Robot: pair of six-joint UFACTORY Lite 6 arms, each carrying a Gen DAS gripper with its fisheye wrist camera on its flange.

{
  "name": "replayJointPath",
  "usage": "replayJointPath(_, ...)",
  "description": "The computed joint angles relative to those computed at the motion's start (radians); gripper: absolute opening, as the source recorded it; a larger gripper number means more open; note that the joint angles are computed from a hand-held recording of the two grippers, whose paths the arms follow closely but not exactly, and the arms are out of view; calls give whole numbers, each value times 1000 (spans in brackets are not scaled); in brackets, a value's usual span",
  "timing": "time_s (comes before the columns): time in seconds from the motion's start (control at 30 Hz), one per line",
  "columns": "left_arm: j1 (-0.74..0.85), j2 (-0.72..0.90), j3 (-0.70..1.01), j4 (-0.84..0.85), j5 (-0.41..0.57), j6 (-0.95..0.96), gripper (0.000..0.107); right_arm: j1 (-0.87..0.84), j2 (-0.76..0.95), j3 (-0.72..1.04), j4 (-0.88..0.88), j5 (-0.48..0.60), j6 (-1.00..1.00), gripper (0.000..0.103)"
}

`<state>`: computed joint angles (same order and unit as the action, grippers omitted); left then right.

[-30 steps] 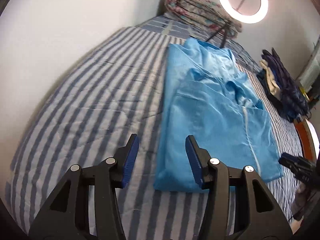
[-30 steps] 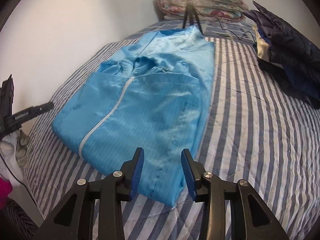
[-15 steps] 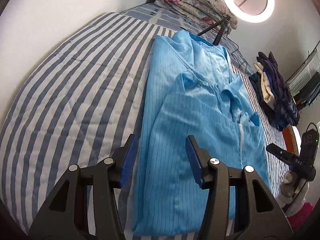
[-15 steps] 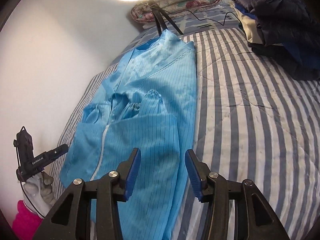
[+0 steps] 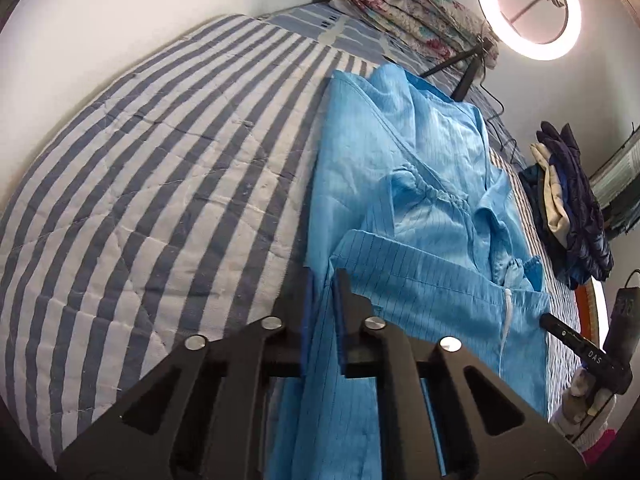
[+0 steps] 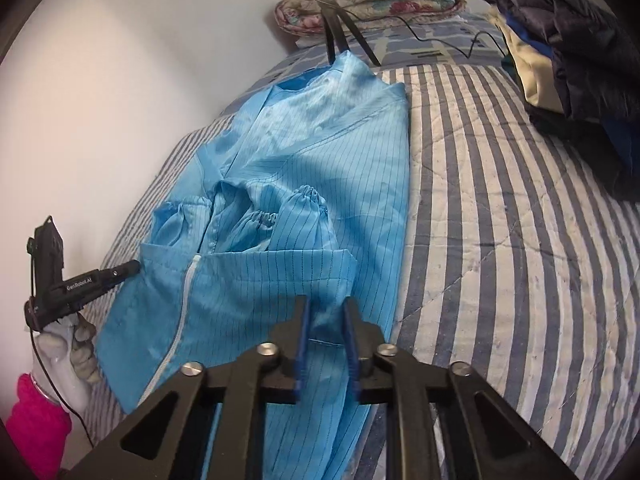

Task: Fold large clothes
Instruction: 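Press the folded coat's edge flat with the left gripper, then raise both open grippers and move them toward the coat's collar end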

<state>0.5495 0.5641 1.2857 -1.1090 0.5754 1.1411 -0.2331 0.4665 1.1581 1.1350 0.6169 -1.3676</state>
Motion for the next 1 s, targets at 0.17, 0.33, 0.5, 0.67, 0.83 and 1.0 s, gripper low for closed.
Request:
replayJointPath(0.17,-17,-40,-61,-28,-85,43,8,58,10,-5,-11,-163,-1,5)
replayJointPath(0.33,-64,-253,-239,-199,-226,248,8,39,-126,-121,157,-208,-175,21)
replayJointPath(0.5,-89,-468,-416,-174,-104,279,8,26,-344,-314,158,-54,-250,21)
replayJointPath(0.67,-215,-518,-561,-196,-212,347,8,127,-441,-468,132,-166,-300,21)
replayJointPath(0.83,-180,-426,-555,-209,-214,385,9,123,-347,-451,9,-213,-189,22)
replayJointPath(1.0,-78,-595,-557,45,-87,123,9,61,-528,-472,-176,-117,14,26)
